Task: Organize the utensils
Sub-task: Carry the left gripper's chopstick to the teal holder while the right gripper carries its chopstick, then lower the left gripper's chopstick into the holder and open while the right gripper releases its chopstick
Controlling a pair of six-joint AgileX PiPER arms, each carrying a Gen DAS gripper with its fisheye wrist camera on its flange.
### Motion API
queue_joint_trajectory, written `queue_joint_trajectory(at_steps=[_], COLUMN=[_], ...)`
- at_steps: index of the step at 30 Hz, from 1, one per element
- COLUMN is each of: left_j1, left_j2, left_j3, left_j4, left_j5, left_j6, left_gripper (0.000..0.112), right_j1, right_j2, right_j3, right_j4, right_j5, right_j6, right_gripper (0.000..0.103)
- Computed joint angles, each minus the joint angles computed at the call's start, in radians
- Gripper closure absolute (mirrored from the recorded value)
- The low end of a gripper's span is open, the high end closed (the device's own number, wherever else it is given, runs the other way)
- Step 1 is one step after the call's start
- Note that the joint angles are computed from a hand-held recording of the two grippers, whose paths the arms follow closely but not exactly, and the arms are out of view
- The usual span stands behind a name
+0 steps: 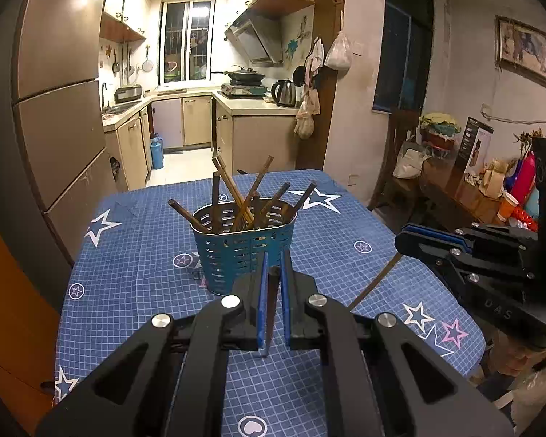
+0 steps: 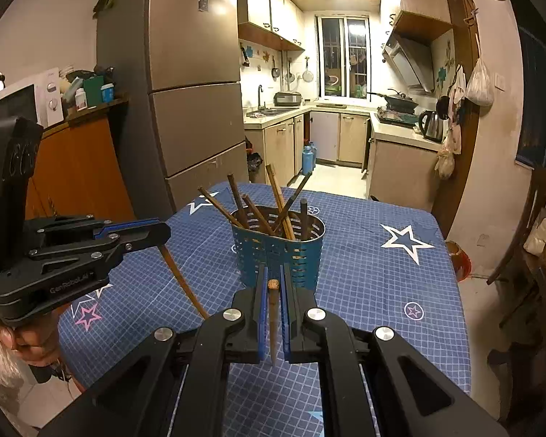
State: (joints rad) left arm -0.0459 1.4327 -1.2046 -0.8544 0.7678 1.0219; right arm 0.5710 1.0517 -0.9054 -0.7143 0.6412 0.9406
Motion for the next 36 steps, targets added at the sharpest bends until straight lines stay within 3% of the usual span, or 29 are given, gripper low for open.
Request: queue_joint_trajectory(at_steps=[7, 13, 19, 23, 33, 36], left_j1=[-0.007, -0.010, -0.014, -0.037, -0.097, -0.097], left_j2=[0.023, 0.015, 0.032, 0.047, 0.169, 0.234], left_j3=[-0.050, -0.105, -0.262, -0.381, -0.651, -0.736], left_j4=[0.015, 0.007, 0.018, 0.051, 0.180, 0.185], left_j5=[0.017, 0.029, 0.057, 0.033, -0.053, -0.032], left_j6=[-0.047, -0.068, -0.154, -0.220, -0.371, -0.406], left_gripper=[0.107, 0.107, 0.107, 0.107, 0.107, 0.107], right_j1=[-0.087, -0.105, -0.114, -0.144, -0.285, -0.311], right_j2=[0.014, 0.014, 0.025, 0.038, 0.168, 0.211], right_j3=[-0.026, -0.082, -0.204, -0.316, -0.576, -0.622], right_j4=[0.123, 0.133, 0.086, 0.069, 0.163, 0.200], right_j5=[-0.055, -0.035, 0.035, 0.073, 0.051, 0.039], right_j6=[-0.119, -0.156, -0.185, -0.230, -0.389, -0.419], right_gripper=[0.096, 0.096, 0.096, 0.096, 0.096, 0.096])
